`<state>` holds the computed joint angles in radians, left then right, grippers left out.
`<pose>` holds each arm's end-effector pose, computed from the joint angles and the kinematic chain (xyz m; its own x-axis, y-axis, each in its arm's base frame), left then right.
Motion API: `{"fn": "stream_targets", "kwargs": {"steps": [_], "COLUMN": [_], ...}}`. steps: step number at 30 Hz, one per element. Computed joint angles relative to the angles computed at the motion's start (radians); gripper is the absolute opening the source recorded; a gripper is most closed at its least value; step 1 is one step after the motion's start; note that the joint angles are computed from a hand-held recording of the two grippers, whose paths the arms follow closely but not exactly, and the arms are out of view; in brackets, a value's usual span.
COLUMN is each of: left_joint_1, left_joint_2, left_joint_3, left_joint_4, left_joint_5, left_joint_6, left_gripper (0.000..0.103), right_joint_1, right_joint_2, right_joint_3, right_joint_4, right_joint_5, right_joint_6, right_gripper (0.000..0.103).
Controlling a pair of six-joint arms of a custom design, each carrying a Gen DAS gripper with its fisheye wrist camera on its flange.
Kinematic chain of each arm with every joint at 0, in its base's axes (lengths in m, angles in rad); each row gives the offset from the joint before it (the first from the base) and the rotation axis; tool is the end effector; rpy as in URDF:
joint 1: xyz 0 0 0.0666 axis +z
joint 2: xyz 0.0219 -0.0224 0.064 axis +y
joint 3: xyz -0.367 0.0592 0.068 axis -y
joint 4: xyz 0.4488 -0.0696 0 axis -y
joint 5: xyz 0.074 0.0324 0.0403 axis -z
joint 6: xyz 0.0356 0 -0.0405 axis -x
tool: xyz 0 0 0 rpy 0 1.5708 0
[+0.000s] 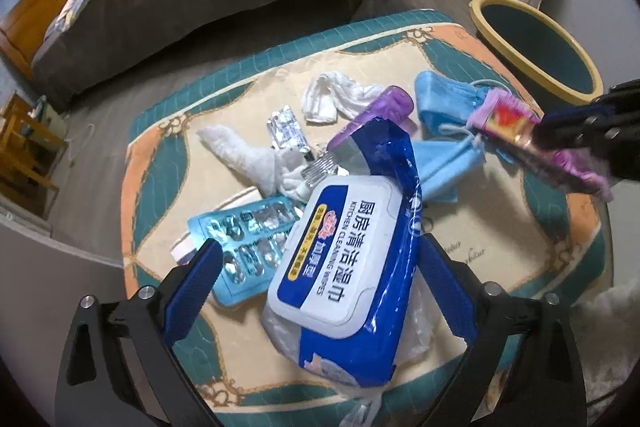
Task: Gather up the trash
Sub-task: 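Grasp the pink candy wrapper with the right tool while the left tool grasps the blue wipes pack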
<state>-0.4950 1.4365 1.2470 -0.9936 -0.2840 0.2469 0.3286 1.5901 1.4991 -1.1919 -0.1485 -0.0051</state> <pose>0.4636 -0.2394 0.3186 -0.8786 0.2077 -0.4300 0.1527 0.9754 0.1591 0.5424 0.1901 0.3507 -0.9094 -0.3047 -0.2832 -0.3543 0.9241 0.1433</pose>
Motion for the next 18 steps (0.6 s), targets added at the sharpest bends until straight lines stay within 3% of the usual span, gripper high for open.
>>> {"fn": "stream_targets", "kwargs": {"steps": [4,9,11,18], "left_joint_1": [-0.002,-0.004,-0.006,-0.003], "left_joint_2": [0.025,0.048,0.05,0.015], "left_joint_3": [0.007,0.012,0.011,0.008], "left_joint_4": [0.01,0.011,0.014,0.056], "left_joint_5": [-0.002,0.007,0.005,-0.01], "left_joint_6": [-0.005,-0.028,-0.047,-0.118], "left_gripper": [0.093,0.067,0.063,0.027], "right_joint_1": [-0.024,-0.036,-0.041,-0.038], "right_joint_2": [-0.019,-0.043,-0.042,-0.025], "right_joint_3": [0.013,0.004,0.006,0.021], "right_joint_4": [0.064,0.148,0.148,0.132], "right_joint_5": [-0.051,-0.045,-0.041,-0.003], "right_joint_6": [-0.04,-0.092,-0.096,-0.071], "right_gripper": [0.014,0.014,0.014,0.014]}}
